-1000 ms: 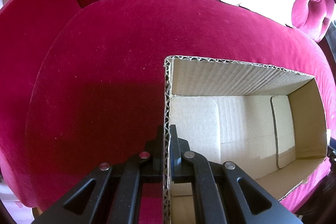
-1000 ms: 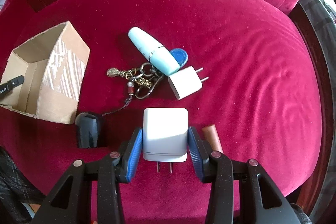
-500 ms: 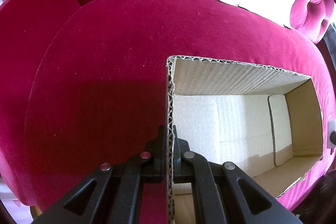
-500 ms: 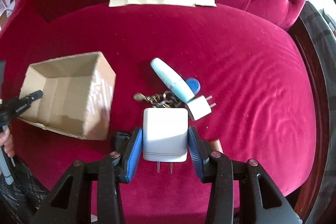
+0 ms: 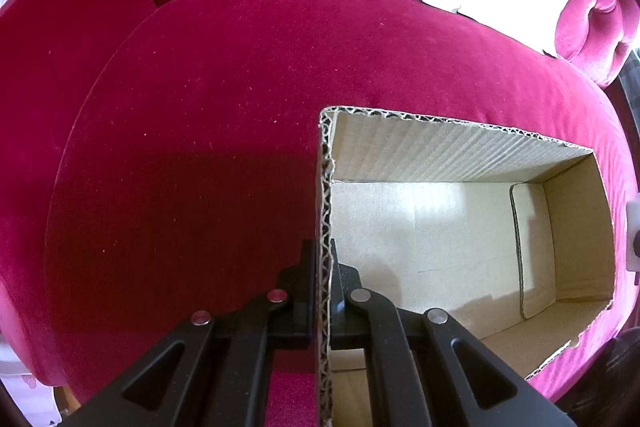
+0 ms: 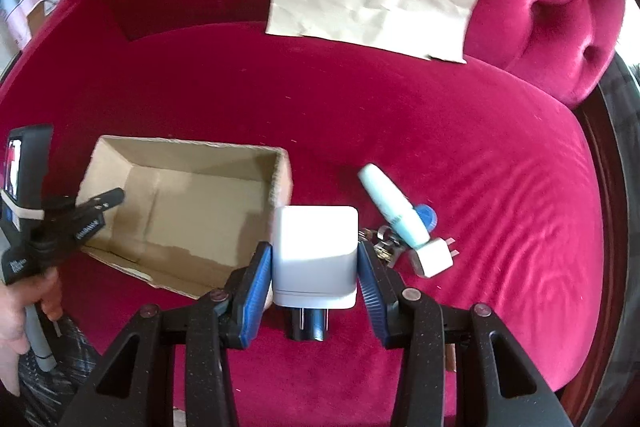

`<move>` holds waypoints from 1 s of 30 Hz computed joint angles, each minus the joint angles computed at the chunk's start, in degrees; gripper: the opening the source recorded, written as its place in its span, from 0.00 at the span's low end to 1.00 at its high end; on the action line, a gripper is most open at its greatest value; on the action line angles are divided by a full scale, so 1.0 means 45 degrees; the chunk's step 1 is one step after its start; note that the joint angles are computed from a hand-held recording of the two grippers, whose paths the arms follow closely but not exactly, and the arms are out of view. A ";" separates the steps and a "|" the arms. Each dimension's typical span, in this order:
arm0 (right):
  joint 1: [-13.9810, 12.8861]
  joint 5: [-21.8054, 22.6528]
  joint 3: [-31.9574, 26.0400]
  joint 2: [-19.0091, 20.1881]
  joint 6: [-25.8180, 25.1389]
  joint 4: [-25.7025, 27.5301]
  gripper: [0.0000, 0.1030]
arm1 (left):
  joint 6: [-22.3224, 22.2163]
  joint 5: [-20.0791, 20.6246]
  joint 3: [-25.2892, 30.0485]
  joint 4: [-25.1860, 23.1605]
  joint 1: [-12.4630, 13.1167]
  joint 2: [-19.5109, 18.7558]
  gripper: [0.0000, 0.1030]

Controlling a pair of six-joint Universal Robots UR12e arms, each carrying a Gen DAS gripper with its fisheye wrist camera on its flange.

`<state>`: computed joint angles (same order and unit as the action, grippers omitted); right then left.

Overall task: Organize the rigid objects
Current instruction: 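Carry the charger into the box and open the right gripper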

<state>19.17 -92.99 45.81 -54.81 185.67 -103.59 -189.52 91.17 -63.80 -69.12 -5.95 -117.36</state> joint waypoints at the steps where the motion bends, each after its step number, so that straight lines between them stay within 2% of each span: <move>1: 0.0045 0.0039 -0.0174 0.0109 -0.0088 0.0049 0.45 | -0.0012 -0.0004 0.0003 -0.0001 0.0000 -0.0003 0.03; 11: 0.0448 0.0402 -0.1439 0.0992 -0.0496 0.0386 0.45 | 0.0073 0.0025 -0.0071 0.0019 0.0016 0.0048 0.03; 20: 0.0673 0.0643 -0.2304 0.1659 -0.0424 0.0737 0.45 | 0.0048 0.0023 -0.0099 0.0037 0.0025 0.0061 0.03; 30: 0.0771 0.0960 -0.2562 0.2083 -0.0334 0.0685 0.45 | 0.0065 0.0076 -0.0081 0.0028 -0.0001 0.0049 0.03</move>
